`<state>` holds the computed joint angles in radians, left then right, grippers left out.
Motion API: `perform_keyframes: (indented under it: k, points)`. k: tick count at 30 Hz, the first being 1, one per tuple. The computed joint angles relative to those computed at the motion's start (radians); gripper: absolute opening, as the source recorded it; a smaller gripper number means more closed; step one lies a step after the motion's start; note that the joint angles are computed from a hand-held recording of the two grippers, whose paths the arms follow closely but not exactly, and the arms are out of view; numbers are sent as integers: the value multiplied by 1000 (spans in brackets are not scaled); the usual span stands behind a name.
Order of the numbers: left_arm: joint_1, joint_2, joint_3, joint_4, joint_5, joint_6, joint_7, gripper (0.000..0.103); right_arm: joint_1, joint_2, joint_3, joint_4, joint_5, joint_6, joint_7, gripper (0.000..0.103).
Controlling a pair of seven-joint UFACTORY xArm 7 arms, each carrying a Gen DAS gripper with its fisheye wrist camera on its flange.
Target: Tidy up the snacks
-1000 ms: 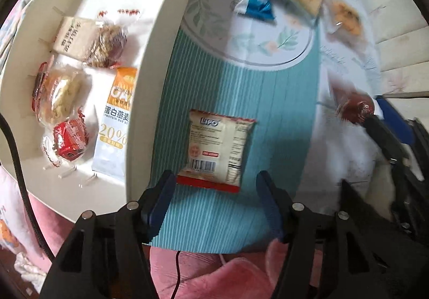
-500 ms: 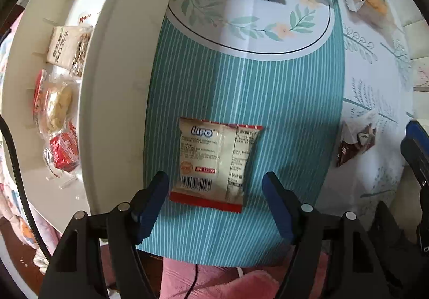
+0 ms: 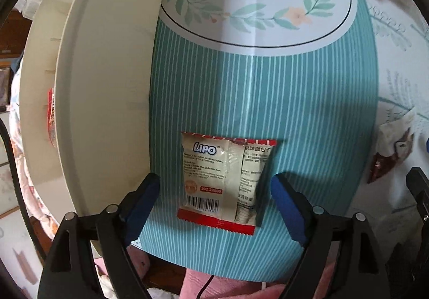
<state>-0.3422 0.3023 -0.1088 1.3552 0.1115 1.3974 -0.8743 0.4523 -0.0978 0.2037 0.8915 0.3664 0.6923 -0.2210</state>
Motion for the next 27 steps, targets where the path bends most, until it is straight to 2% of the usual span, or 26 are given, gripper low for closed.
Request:
perform_keyframes:
  k: [4, 10, 12, 13, 14, 15, 17, 24, 26, 27]
  points:
    - [-6, 33, 3, 37, 11, 11, -9, 87, 2, 29, 11, 16, -44, 15, 28, 55]
    - [-6, 16, 6, 6, 21, -16, -7, 87, 11, 87, 28, 62, -148, 56, 95, 55]
    - [-5, 5, 5, -9, 23, -32, -7, 85, 13, 97, 29, 69, -146, 53, 92, 55]
    - [-9, -11, 1, -19, 22, -30, -12, 80, 14, 106, 31, 78, -151, 58, 100, 55]
    - [-4, -42, -2, -47, 2, -53, -13, 66, 16, 113, 32, 85, -160, 64, 111, 55]
    - [10, -73, -3, -86, -40, -104, -16, 60, 17, 118, 32, 90, -167, 67, 117, 55]
    - [24, -106, -3, -132, -76, -154, -36, 58, 19, 123, 34, 98, -185, 71, 122, 48]
    - [30, -163, -16, -198, -77, -212, -52, 56, 15, 139, 32, 127, -158, 93, 98, 33]
    - [35, -193, -19, -238, -99, -253, -56, 45, 10, 139, 29, 133, -141, 103, 93, 26]
    - [37, -203, -20, -251, -106, -261, -62, 45, 6, 137, 27, 136, -129, 111, 88, 23]
